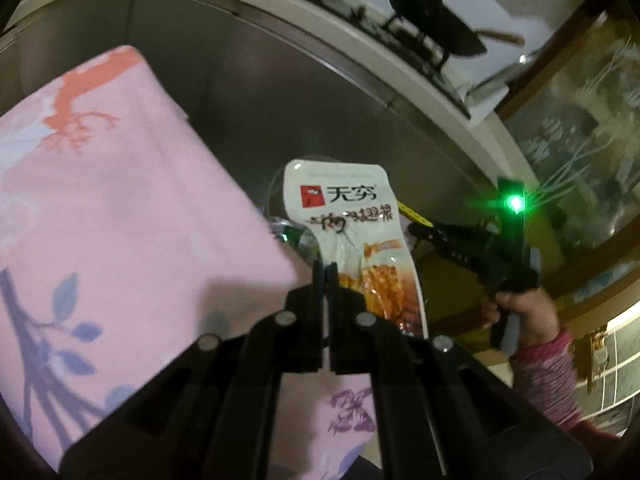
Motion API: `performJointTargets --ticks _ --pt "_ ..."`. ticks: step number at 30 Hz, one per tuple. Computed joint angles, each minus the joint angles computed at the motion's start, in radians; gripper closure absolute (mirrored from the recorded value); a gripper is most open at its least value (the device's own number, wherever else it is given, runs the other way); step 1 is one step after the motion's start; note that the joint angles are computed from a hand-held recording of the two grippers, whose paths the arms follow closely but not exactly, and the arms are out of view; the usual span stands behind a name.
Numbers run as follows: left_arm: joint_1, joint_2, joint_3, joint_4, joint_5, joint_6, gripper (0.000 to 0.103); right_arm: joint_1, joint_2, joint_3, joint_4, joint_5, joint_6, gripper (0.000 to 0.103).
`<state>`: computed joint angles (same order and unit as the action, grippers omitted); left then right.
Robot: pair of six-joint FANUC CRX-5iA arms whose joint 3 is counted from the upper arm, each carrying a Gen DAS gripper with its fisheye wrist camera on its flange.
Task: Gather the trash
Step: 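Carry the snack packet and yellow box to the bin and open both tools, then move both open tools back over the table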
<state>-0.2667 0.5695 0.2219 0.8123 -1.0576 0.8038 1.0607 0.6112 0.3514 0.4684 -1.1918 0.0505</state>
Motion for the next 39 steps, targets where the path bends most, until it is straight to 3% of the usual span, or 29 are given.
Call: performJointTargets --ticks 3,6,12,14,17,18,20,21,26,29,34,39 --pt "-0.032 0.056 0.079 -0.048 -0.015 0.047 0.102 -0.045 0.054 0.124 -0.108 -0.073 0.114 0.081" --pt "-0.066 0.109 0.165 -0.116 -0.015 0.112 0.102 -0.052 0.09 0.171 -0.072 -0.119 0.131 0.079" --pt "-0.128 0.249 0.391 -0.269 -0.069 0.282 0.099 -0.005 -0.06 -0.13 0.18 0.094 -0.208 0.078" --pt "-0.144 0.299 0.476 -0.321 -0.102 0.336 0.083 0.019 -0.095 -0.206 0.263 0.122 -0.318 0.078" --pt "-0.152 0.321 0.515 -0.363 -0.111 0.391 0.076 0.061 -0.152 -0.336 0.413 0.174 -0.514 0.076" --pt "-0.146 0.314 0.498 -0.35 -0.108 0.385 0.076 0.06 -0.162 -0.37 0.464 0.201 -0.57 0.074" --pt "-0.135 0.284 0.446 -0.325 -0.09 0.365 0.076 0.078 -0.188 -0.464 0.621 0.238 -0.763 0.048" --pt "-0.133 0.262 0.41 -0.313 -0.072 0.352 0.076 0.077 -0.19 -0.483 0.676 0.248 -0.824 0.044" --pt "-0.089 0.106 0.164 -0.225 0.035 0.242 0.075 0.067 -0.197 -0.597 0.995 0.289 -1.242 0.041" --pt "-0.064 0.014 0.03 -0.185 0.09 0.176 0.075 0.074 -0.181 -0.599 1.089 0.264 -1.382 0.041" --pt "-0.023 -0.139 -0.171 -0.167 0.185 0.093 0.075 0.067 -0.146 -0.553 1.144 0.31 -1.415 0.041" --pt "0.035 -0.267 -0.341 -0.144 0.265 0.013 0.075 0.064 -0.094 -0.457 1.141 0.378 -1.328 0.041"
